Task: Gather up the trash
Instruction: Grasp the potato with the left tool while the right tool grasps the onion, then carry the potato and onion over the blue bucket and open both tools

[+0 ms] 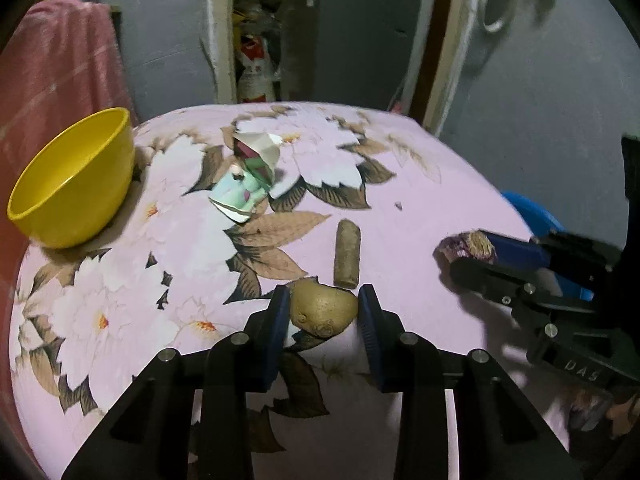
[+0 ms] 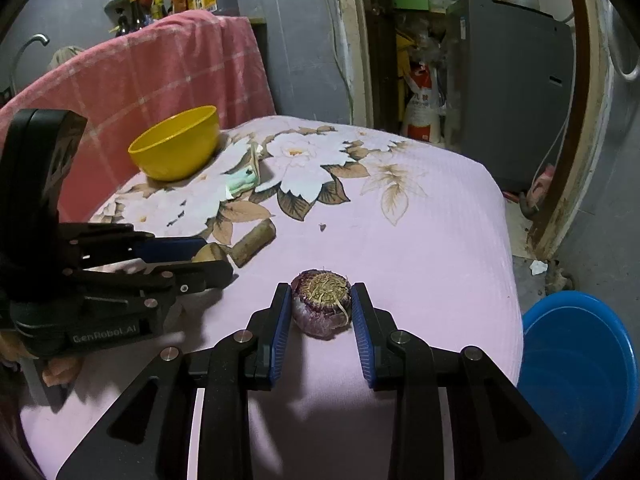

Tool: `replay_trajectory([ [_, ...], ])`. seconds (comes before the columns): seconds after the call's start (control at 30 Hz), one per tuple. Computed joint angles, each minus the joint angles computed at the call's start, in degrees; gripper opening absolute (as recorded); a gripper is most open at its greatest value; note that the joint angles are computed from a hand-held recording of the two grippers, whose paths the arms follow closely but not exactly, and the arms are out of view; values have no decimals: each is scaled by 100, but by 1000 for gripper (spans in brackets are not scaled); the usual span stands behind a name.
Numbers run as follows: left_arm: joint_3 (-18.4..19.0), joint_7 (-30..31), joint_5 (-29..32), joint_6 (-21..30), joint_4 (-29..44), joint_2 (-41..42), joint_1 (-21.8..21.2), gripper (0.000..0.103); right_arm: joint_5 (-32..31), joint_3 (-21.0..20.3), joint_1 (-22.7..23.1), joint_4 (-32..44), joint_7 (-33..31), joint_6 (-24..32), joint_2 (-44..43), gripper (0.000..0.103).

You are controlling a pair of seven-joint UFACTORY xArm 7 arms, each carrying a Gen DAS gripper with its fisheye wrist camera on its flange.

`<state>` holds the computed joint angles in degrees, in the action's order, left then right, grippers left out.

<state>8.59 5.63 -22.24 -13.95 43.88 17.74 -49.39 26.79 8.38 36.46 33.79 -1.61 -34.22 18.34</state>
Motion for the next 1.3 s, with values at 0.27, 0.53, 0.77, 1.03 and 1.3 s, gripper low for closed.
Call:
replay_trajectory([
  [0.27,-1347,-775,215,-1511,-408,-130,1259,30,230,92,53,-273,-25,-939,-111,28],
  [0.53,-1851,-853,-214,-2772,-455,-207,1300,30,890,319,82,-722,-66,-2821,-237,28],
  [0.77,-2105,-720,-365,-3426,-161,-123,1131,30,1622,539,158,-1166,-204,-4355,-304,28],
  [1.03,-2233,-299,-534,-3038,620,194,716,30,2361,678,6,-1849,132,-5031,-574,28],
  [1.3,-2084,96,-666,-2480,1547,764,151,30,2640,617,-335,-2509,840,-4771,-958,28],
])
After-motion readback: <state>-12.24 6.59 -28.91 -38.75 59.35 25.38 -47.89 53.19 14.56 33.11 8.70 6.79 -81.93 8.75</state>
